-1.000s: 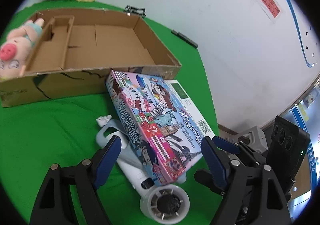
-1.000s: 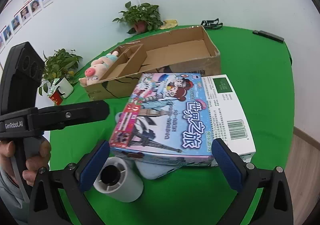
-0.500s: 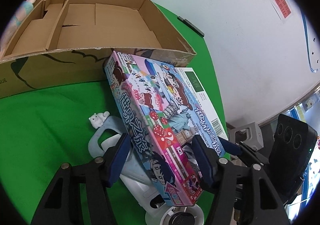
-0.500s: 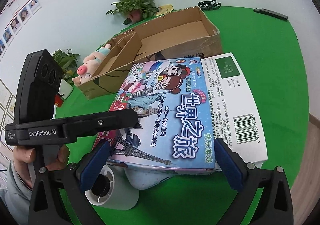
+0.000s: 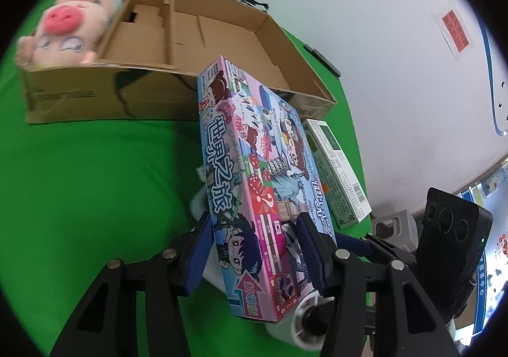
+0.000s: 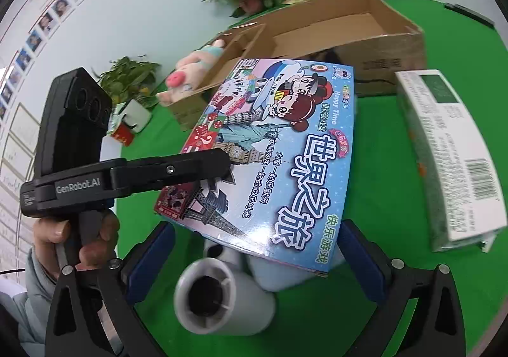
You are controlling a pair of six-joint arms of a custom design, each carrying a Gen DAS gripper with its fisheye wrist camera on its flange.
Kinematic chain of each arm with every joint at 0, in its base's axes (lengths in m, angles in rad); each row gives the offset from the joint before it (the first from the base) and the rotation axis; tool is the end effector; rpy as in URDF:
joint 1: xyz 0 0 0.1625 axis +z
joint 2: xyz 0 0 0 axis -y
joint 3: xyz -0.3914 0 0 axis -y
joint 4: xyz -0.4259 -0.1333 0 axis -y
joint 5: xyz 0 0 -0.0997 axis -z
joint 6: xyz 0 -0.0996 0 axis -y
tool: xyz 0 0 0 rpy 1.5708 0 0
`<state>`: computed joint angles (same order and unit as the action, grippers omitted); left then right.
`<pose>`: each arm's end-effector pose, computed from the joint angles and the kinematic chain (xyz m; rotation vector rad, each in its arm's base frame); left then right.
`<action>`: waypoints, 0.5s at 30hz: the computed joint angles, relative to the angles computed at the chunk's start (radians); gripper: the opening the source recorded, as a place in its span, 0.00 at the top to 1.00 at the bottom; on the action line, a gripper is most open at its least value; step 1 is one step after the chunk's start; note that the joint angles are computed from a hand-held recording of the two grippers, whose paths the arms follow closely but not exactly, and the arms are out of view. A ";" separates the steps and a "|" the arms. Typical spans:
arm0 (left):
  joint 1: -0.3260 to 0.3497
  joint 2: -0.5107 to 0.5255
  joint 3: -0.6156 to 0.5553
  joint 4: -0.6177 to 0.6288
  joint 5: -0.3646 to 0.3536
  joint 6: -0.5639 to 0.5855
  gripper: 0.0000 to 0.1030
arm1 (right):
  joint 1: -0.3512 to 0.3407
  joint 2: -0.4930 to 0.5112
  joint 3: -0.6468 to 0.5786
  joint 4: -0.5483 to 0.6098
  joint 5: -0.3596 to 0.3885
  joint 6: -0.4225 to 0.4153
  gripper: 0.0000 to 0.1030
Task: Organize objects
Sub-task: 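Reach both grippers to the printed blue toy box and close on it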
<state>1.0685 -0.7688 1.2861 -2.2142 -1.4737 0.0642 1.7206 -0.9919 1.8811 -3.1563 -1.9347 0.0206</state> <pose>-0.2420 -0.7375 0.1382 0.8480 2.9468 -0.2214 0.1891 -0.5971 0.1519 -0.0055 -2.6755 1.0072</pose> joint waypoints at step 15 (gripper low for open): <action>0.045 -0.037 0.017 -0.014 -0.029 -0.049 0.50 | -0.001 0.051 -0.113 0.114 0.020 0.031 0.27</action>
<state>1.1137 -0.8060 1.3033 -2.2282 -1.5025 0.0154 1.7193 -0.9404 1.7684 -3.0426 -1.9149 0.0520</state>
